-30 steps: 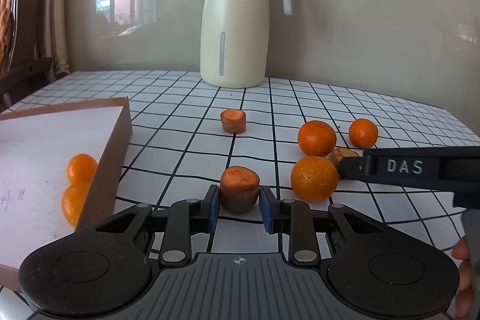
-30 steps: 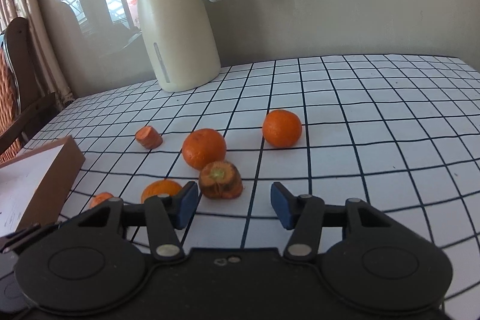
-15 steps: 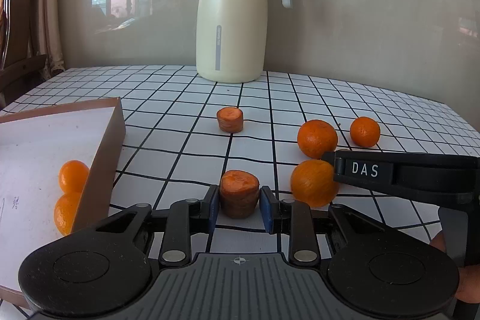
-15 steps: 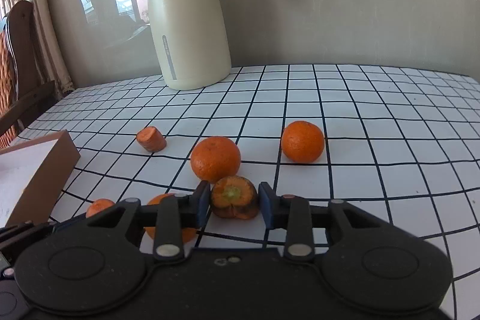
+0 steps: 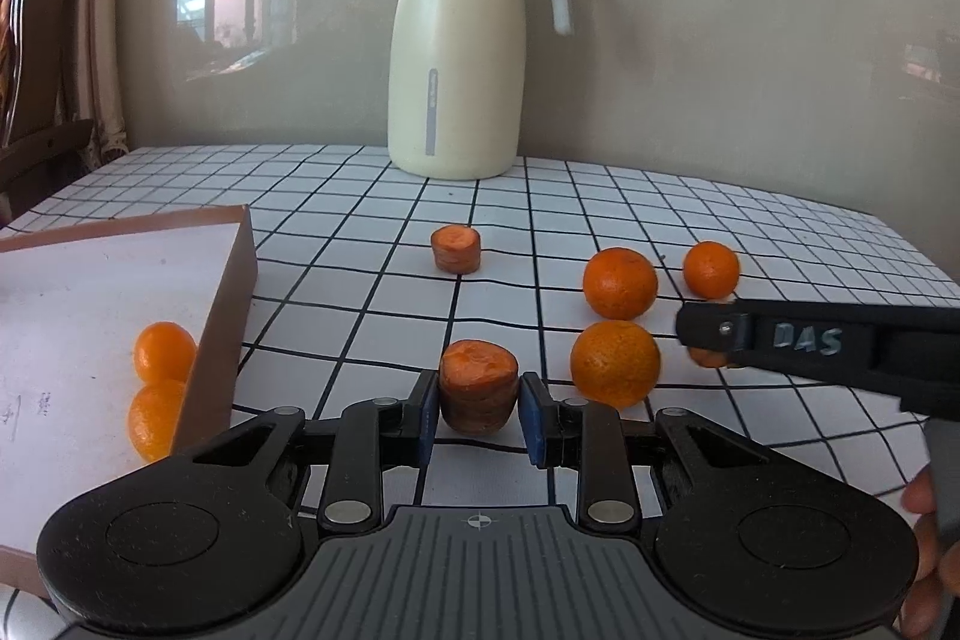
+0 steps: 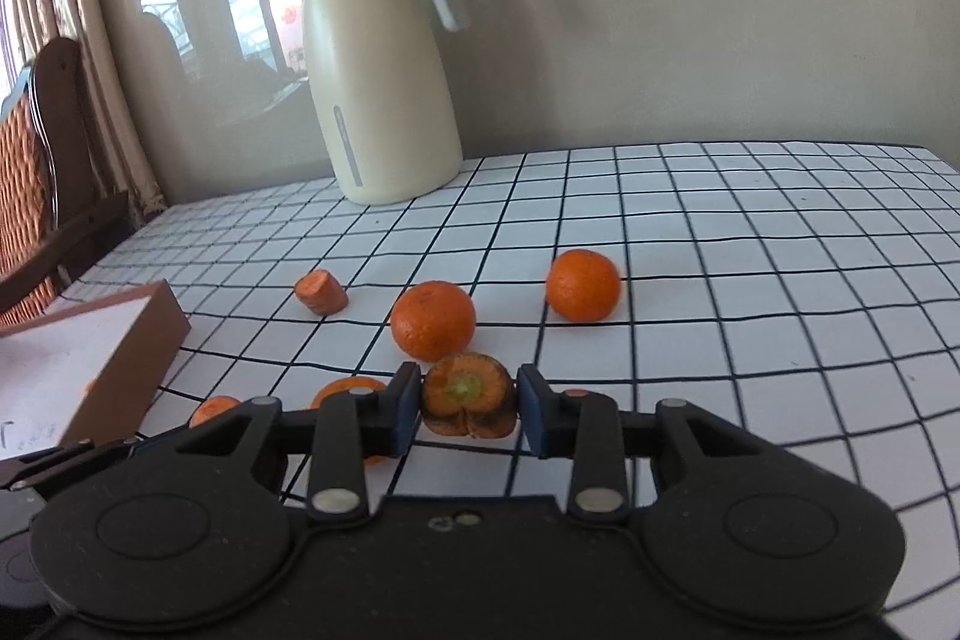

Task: Organize fruits
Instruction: 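Grasp a carrot chunk with the left tool while the right tool grasps a cut carrot piece, then carry both carrot pieces over the white box and open both tools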

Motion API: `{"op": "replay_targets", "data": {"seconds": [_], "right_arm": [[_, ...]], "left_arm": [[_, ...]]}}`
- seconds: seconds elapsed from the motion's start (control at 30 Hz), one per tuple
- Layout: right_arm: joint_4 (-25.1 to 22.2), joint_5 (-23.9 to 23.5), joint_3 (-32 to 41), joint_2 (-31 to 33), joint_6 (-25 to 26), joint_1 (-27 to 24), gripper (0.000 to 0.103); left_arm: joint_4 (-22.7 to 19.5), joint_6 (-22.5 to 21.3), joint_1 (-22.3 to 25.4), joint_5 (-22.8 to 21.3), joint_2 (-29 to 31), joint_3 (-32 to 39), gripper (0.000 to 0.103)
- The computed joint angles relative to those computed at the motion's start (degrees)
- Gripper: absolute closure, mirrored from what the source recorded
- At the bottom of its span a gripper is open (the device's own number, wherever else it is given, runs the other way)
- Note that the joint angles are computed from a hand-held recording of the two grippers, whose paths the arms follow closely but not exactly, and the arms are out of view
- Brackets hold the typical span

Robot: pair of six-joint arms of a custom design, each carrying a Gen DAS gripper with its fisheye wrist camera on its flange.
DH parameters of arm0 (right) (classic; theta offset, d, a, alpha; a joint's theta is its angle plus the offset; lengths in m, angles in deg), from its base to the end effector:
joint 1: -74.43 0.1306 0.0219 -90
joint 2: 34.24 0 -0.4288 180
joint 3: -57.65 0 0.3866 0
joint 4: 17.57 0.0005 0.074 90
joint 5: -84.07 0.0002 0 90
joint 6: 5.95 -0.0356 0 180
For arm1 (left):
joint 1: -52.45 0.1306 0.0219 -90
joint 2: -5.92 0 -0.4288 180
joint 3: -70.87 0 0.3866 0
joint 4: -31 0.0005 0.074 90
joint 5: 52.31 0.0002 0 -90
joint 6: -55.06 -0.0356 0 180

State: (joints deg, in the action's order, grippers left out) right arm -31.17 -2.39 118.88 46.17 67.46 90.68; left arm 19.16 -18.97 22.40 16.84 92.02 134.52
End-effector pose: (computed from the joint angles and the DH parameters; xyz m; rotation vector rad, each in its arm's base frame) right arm 0.3921 0.1115 0.3669 0.0427 2.1533 0.2682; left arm 0.3857 -0.2091 0.3502 0.0552 2.1256 -0.0788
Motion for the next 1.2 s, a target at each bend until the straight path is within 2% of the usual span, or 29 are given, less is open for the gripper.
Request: {"op": "replay_targets", "data": {"seconds": [0.13,0.27,0.6,0.87,1.2], "right_arm": [[-0.56,-1.83,-1.29,-2.84,-0.53,0.01,0.077],[-1.04,-0.97,-2.4,-4.94,0.88,1.8,0.077],[-1.33,0.57,-5.06,-8.66,-1.28,6.61,0.077],[-0.08,1.79,-5.9,-9.9,0.12,11.57,0.077],[1.68,0.45,-5.73,-9.82,0.84,15.49,0.077]], "left_arm": [[-0.01,-0.89,-0.65,-0.14,-2.06,-1.31,0.074],[-0.48,-1.78,-1.24,-0.28,-5.08,-3.32,0.074],[-1.34,-3.66,-1.41,-2.22,-12.12,-7.09,0.074],[-2.25,-3.32,-1.24,-4.2,-17.41,-10.15,0.074],[-4.46,-2.92,0.68,-5.75,-23.64,-13.09,0.074]]}}
